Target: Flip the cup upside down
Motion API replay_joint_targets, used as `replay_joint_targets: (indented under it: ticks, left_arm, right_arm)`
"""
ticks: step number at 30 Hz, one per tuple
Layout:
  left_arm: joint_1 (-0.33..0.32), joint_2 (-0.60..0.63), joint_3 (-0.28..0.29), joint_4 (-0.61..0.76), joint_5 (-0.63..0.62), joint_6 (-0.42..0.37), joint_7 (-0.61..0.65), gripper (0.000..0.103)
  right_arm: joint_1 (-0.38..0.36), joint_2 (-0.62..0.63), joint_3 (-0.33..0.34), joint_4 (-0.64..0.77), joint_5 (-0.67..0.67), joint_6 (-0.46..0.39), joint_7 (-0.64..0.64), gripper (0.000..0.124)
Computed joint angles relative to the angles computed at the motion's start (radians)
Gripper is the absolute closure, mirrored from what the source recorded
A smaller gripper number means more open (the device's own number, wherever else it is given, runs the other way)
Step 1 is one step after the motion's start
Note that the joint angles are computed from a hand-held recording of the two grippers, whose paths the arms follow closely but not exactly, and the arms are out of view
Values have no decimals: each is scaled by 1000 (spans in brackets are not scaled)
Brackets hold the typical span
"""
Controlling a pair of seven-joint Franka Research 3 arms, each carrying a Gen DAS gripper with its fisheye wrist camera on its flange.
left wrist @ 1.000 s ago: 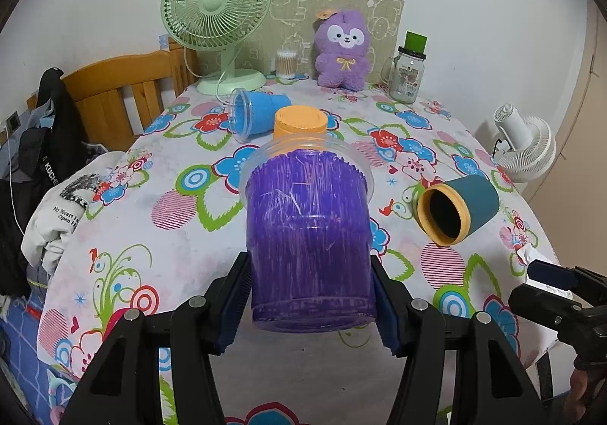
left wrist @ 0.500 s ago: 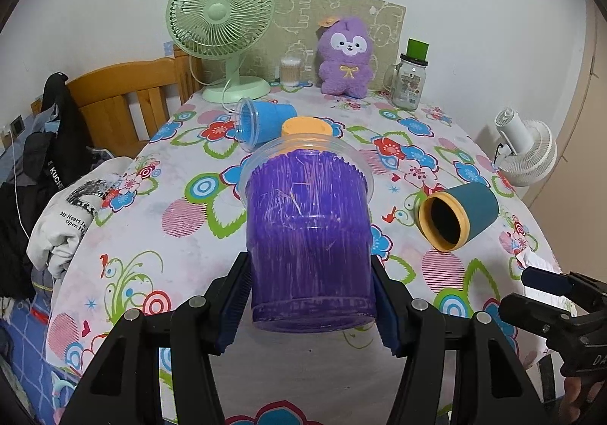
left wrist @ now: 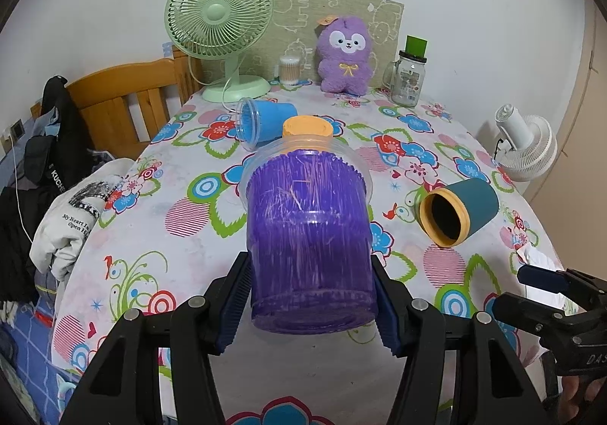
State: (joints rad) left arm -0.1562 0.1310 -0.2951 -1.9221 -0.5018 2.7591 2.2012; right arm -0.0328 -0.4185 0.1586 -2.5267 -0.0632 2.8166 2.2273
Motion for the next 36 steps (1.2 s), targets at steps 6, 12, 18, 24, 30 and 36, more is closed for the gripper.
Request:
replay_joint_targets:
  ticks: [6,12,18,24,30,36]
  left_arm:
    - [1,-3,4,0,14,-1,-5,42]
    - [-1,-6,6,0,31,-14,-2,42]
    - [-3,-7,9,1,40,-17,-5,42]
    - [-3,-10,9,1,36,-13,4,37]
    - [-2,-10,12,4,41,-23,-2,37]
    - [6,-24,14,-38,-11,-14,67,23]
  right_arm:
    - [9,5,-7,-1,11,8,-7,34]
    - [7,8,-5,-1,12,11,-7,34]
    - [8,9,-6,0,14,7,-5,34]
    - [11,14,-9,1,18,12,-8,34]
    - [12,18,-9,3,19,10,-11,34]
    - [13,25,-7,5,20,9,-7,34]
